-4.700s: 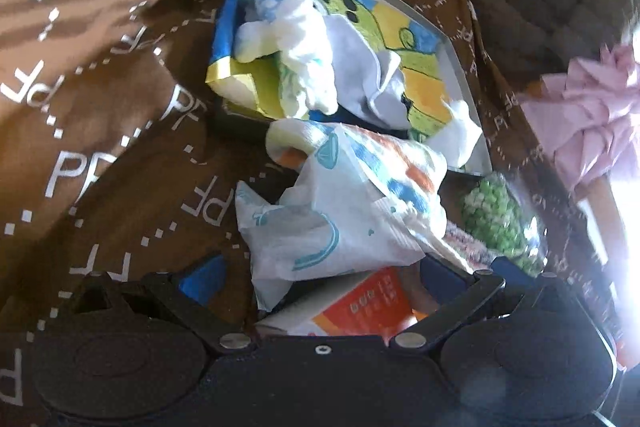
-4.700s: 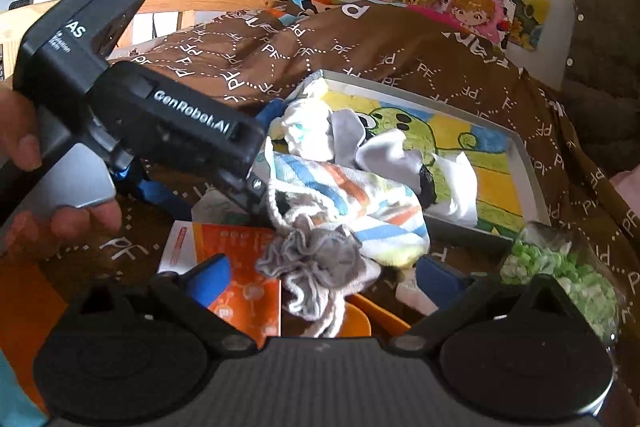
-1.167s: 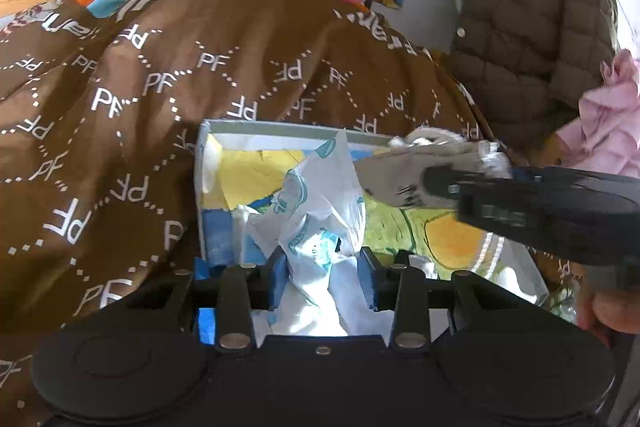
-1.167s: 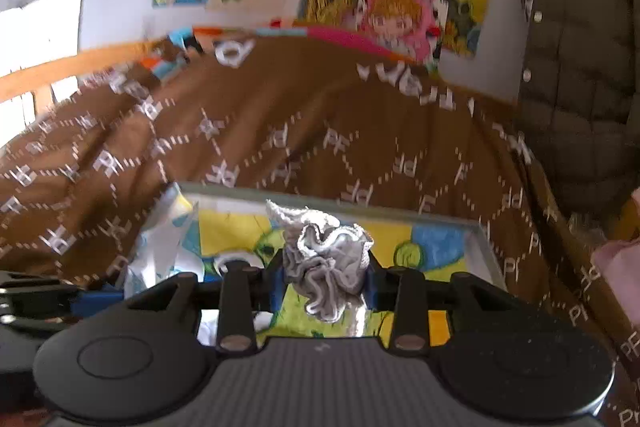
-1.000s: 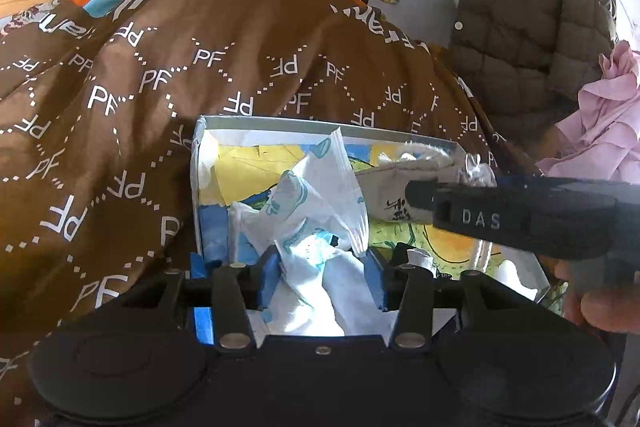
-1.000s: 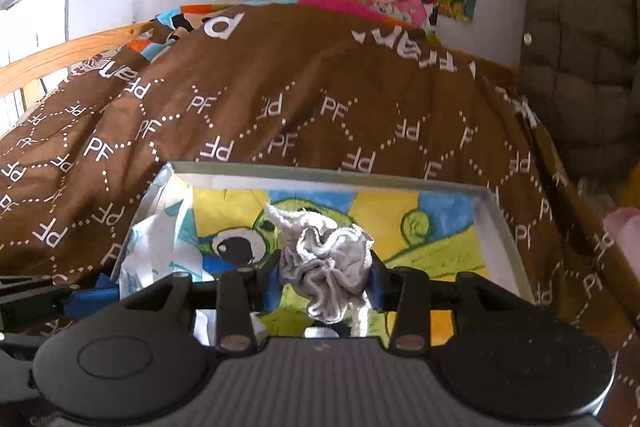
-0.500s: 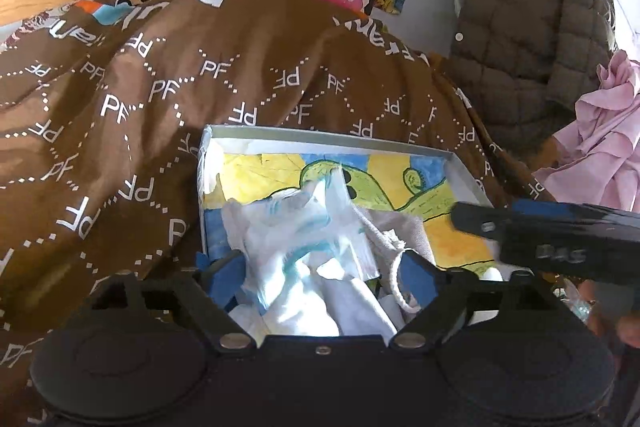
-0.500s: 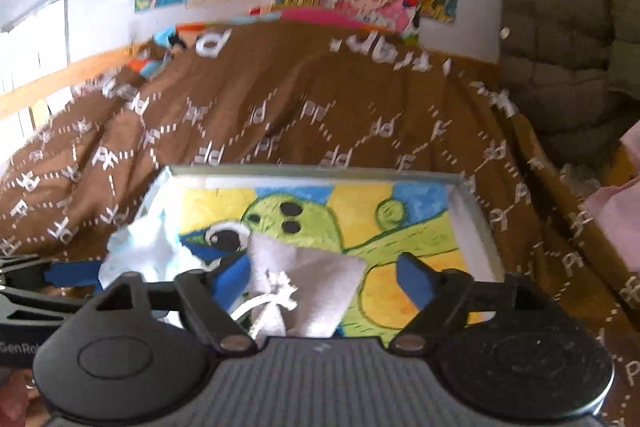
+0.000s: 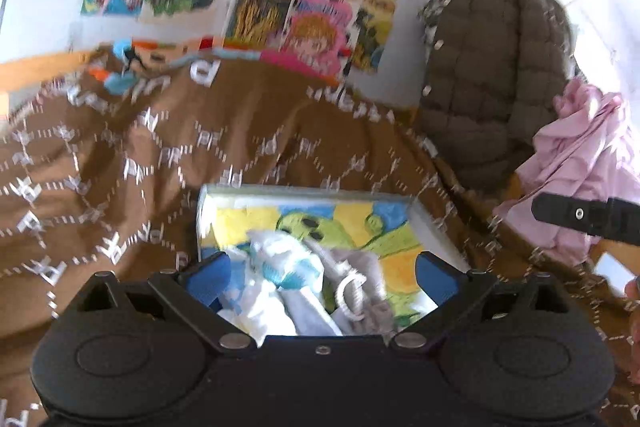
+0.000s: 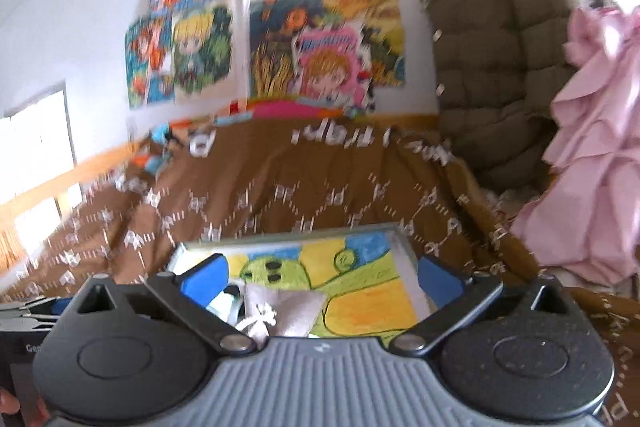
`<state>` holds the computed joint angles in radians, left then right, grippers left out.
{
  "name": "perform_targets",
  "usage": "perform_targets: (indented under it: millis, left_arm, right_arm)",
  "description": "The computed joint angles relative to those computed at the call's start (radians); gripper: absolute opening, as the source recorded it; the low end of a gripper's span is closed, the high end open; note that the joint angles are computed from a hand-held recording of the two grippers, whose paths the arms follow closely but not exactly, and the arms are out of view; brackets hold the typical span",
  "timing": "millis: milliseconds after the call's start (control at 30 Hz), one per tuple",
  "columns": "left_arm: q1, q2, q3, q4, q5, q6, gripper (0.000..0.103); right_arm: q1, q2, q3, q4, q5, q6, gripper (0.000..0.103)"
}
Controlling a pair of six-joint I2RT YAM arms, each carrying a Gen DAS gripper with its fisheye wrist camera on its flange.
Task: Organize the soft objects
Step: 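Withdraw both tools from the tray back above the pile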
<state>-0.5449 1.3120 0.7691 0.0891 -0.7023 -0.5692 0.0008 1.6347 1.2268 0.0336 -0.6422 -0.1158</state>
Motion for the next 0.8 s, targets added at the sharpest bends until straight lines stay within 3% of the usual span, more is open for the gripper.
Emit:
perform_targets:
  millis: [200,367,533,733,800]
  left_arm:
    - [-0.215,-0.121,0.027,-0.119,-0.249,-0.016,0.102]
    - [-0.437,-0.106,0.108,-0.370,-0.470,-0.230,0.102]
    - [-0.601,0.049,0.260,-0.766,-0.564,-0.584,0.102]
    - [-0.747,0.306,0.512,-1.404,-0.633,-1.198,0.102]
    - [-0.780,0.379,0.578,-1.572,-0.628,-1.367,0.102]
  right_arm:
    - [-0.140,-0.167,-0.164,0.075,-0.123,0.034,0.103]
    - [-0.273,-0.317,-0.309,0.061,-0.243,-0.007,0.103]
    - [-0.413,-0.441,-0.420,-0.010,-0.348,-0.088,0.103]
    - [-0.551,-0.520,-0.454,-0.159,-0.448,-0.202,0.103]
    - [-0.594,-0.531,-0.451,-0.221,-0.482,-0.250,0.103]
